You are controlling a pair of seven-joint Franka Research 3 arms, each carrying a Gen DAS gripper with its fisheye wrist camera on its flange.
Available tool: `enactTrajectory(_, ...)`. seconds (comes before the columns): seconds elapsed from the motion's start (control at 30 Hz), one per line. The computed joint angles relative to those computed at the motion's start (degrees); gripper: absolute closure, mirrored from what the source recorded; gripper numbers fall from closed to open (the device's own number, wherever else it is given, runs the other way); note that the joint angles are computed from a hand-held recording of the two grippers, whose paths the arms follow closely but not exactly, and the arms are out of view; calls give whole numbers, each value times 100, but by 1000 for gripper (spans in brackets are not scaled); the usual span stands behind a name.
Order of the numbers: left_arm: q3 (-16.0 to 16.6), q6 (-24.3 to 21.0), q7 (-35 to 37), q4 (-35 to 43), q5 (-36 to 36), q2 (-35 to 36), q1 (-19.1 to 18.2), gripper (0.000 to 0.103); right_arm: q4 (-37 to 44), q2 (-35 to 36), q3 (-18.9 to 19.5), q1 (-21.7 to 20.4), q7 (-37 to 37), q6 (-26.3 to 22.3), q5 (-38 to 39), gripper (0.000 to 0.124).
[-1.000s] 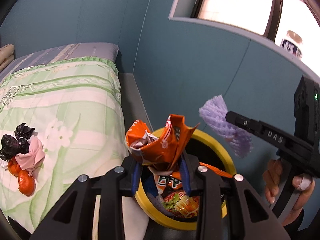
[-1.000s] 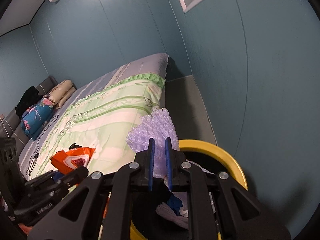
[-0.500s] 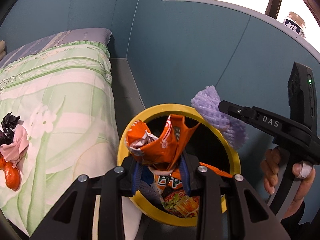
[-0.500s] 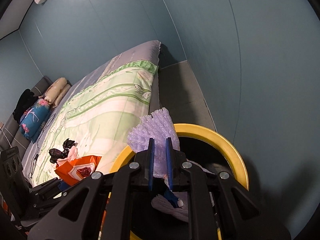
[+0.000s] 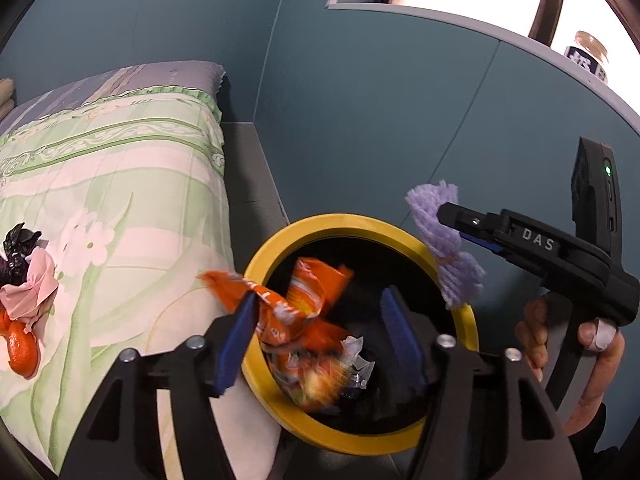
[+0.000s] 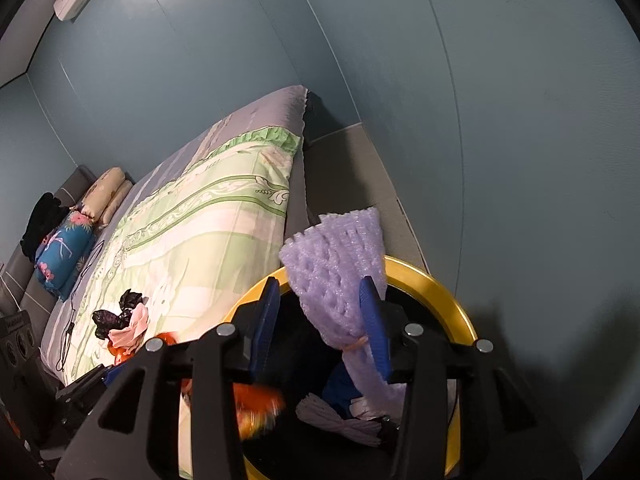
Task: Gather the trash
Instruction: 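Open both tools to drop the wrapper and foam net into the bin, then move both tools back over the trash pile on the bed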
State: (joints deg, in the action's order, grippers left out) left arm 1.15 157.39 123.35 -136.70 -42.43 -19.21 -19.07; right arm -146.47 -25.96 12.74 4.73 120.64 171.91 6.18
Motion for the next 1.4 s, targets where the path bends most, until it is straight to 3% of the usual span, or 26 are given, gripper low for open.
enactTrajectory(0.27, 148, 147, 53, 56, -108, -83, 37, 29, -63, -124, -121, 112, -105, 68, 98, 79)
enactTrajectory(0.37, 178, 220, 53, 42, -129, -133, 49, 29, -55, -137, -275, 326, -300, 108, 259, 74)
enactTrajectory(0.6, 296, 443, -103, 11, 51, -219, 134, 26, 1, -168, -198, 390, -522, 227, 361, 74)
enactTrajectory(0.73, 421, 518, -271, 14, 250, -236, 253, 23, 18, -142, -347, 683, -811, 403, 540, 68)
enactTrajectory(0.93, 587, 648, -633, 32, 629, -166, 573, 19, 299, 145, -335, 966, -1181, 482, 686, 63)
enactTrajectory(1.03, 656, 714, -776, 75, 810, -87, 756, 19, 551, 445, -475, 1327, -1466, 515, 844, 63)
enactTrajectory(1.23, 738, 692, -1264, 249, 1411, 198, 1365, 19, 1143, 1136, -714, 2036, -2194, 564, 1263, 62)
enactTrajectory(1.4, 821, 576, -1378, 519, 1561, 554, 1810, 19, 1842, 1907, -616, 2357, -2788, 502, 1602, 62)
